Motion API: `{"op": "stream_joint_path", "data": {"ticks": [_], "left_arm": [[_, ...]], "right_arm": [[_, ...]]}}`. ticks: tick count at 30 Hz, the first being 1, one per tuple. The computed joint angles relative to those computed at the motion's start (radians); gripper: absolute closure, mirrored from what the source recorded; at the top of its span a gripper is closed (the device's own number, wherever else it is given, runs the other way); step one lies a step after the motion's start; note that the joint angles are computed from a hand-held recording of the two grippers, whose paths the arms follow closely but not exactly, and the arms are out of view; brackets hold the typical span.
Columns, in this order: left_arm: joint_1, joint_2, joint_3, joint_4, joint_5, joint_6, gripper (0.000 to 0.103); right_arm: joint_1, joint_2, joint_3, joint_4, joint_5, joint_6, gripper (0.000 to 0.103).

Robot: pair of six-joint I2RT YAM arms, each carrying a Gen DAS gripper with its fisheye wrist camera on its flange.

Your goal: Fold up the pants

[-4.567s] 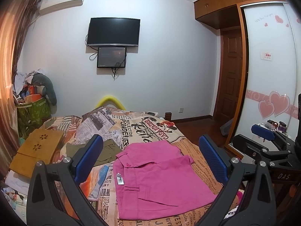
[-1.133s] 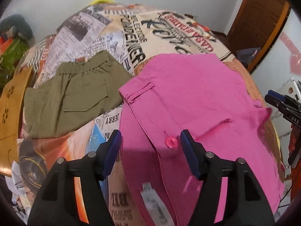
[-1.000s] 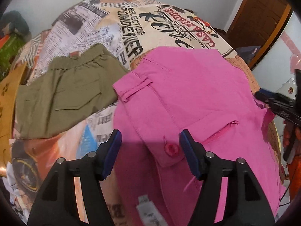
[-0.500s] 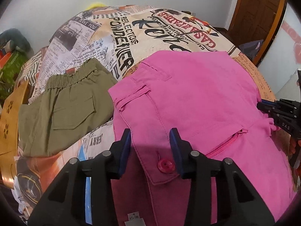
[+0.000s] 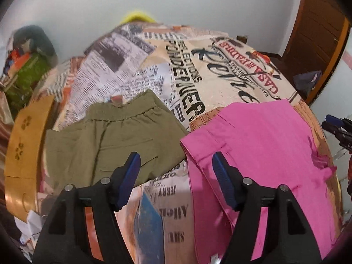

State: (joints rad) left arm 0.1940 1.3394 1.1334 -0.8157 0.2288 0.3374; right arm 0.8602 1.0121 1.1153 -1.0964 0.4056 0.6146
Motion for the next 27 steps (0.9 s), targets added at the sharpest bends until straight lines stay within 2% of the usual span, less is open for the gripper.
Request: {"op": "stream_joint_path", "data": {"ticks": [5, 11, 17, 18, 19, 20, 21, 22, 25, 27], "left_arm": [[-0.040, 0.153, 0.039, 0.020, 0.030, -0.028, 0.036], [-0.069, 0.288, 0.055, 0.060, 0.028, -0.088, 0.035], [-0.027, 0.379, 0.110, 0.005, 0.143, -0.087, 0.035], [-0.016, 0.389, 0.113, 0.003, 0.170, -0.089, 0.037], [-0.009, 0.398, 0.118, -0.001, 0.194, -0.089, 0.044], [-0.004, 0.403, 0.118, -0.001, 0.215, -0.091, 0.047], [-0.006, 0.399, 0.115, 0.007, 0.223, -0.092, 0.060], [-0.015, 0.387, 0.107, 0.014, 0.225, -0.086, 0.078], [-0.075, 0.347, 0.079, 0.053, 0.124, -0.087, 0.091], [-0.105, 0.321, 0.071, 0.067, 0.071, -0.081, 0.094]], "right_arm": [[-0.157, 0.089, -0.019, 0.140, -0.105, -0.111, 0.056], [-0.248, 0.232, -0.021, 0.228, -0.188, -0.199, 0.056], [-0.305, 0.286, -0.047, 0.324, -0.271, -0.251, 0.056], [-0.309, 0.286, -0.052, 0.337, -0.286, -0.254, 0.059], [-0.310, 0.286, -0.056, 0.352, -0.302, -0.256, 0.069], [-0.307, 0.287, -0.059, 0.362, -0.313, -0.257, 0.084], [-0.299, 0.293, -0.056, 0.363, -0.311, -0.257, 0.092], [-0.294, 0.297, -0.054, 0.365, -0.312, -0.255, 0.095], [-0.278, 0.281, -0.056, 0.364, -0.305, -0.247, 0.097], [-0.266, 0.265, -0.047, 0.353, -0.287, -0.245, 0.098]]}}
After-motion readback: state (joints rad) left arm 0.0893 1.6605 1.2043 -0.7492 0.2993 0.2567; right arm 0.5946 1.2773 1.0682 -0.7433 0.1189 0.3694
